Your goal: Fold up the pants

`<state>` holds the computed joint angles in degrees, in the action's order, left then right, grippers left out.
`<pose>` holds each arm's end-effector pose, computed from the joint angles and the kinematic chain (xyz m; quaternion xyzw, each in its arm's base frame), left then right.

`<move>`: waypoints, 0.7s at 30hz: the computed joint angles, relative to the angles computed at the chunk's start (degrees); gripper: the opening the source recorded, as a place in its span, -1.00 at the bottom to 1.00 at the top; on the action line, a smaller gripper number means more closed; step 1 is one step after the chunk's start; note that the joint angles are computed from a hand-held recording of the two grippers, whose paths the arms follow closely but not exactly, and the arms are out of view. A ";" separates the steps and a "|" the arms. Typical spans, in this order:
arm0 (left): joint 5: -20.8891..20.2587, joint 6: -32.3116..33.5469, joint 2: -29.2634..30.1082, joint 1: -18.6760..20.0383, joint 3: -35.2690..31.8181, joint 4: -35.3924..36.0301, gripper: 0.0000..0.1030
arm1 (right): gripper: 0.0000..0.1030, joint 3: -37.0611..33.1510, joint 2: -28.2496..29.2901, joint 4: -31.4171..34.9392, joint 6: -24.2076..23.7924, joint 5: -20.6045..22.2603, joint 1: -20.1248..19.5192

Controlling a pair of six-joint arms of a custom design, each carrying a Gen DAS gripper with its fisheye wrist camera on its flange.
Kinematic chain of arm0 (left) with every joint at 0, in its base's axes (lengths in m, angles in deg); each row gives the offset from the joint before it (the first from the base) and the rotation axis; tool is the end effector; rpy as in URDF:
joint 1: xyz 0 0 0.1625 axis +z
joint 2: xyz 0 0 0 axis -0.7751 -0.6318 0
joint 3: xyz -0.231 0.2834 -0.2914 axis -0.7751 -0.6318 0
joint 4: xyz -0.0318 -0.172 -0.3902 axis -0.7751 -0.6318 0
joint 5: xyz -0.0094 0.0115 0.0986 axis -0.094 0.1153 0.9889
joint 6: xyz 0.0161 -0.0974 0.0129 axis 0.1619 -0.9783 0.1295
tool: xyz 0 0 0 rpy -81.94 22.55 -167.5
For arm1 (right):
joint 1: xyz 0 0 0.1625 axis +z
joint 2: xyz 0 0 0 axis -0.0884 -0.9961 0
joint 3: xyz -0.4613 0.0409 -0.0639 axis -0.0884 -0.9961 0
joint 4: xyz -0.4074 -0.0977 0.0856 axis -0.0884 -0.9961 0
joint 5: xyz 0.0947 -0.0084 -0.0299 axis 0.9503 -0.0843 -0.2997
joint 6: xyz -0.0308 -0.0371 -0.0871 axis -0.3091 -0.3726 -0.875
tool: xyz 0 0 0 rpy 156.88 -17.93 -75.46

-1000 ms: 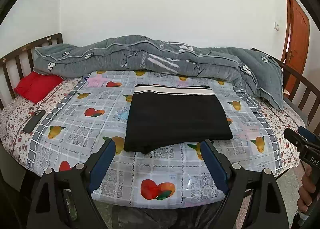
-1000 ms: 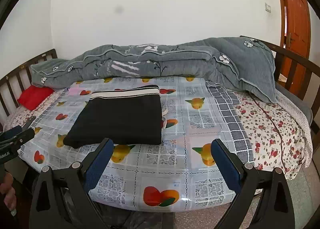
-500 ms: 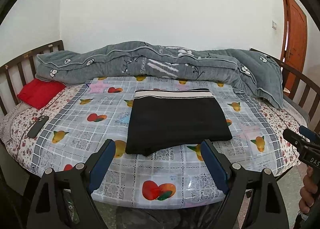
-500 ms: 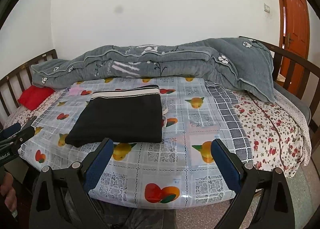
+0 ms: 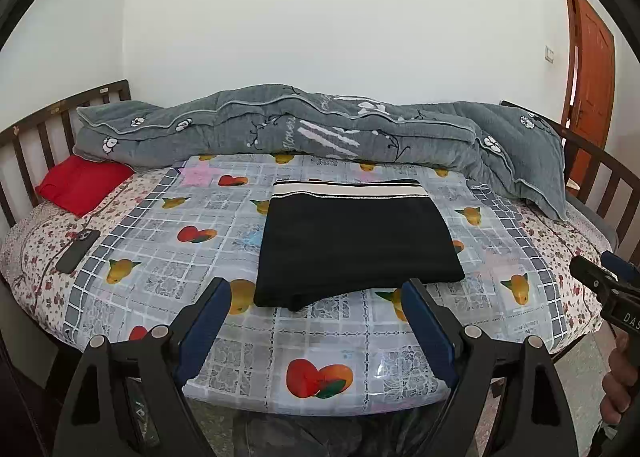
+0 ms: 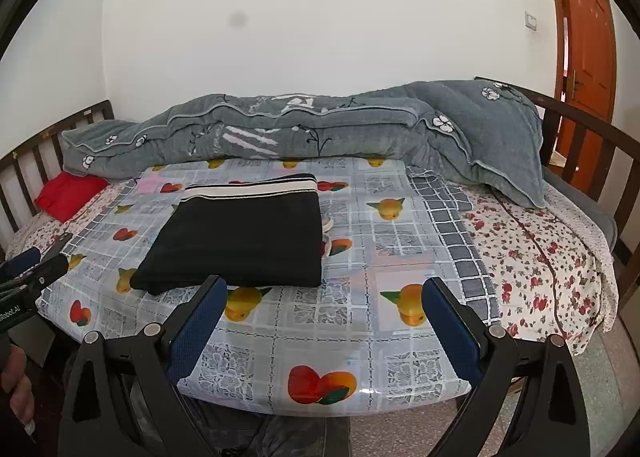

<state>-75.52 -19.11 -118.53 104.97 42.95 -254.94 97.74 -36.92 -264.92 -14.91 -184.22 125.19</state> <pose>-0.1143 -0.5502 0.4787 -0.0381 0.7606 -0.5013 0.4109 0.4818 -0.6569 0.0847 0.3607 -0.8374 0.3499 0.2149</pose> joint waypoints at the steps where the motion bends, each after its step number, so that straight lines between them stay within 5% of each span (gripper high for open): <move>1: 0.05 0.03 -0.07 -0.04 0.04 -0.08 0.67 | 0.87 0.06 -0.05 0.01 0.00 0.04 0.00; 21: 0.60 -0.91 -0.99 -0.42 0.79 0.50 0.67 | 0.87 0.84 -0.34 -0.72 0.29 0.06 0.46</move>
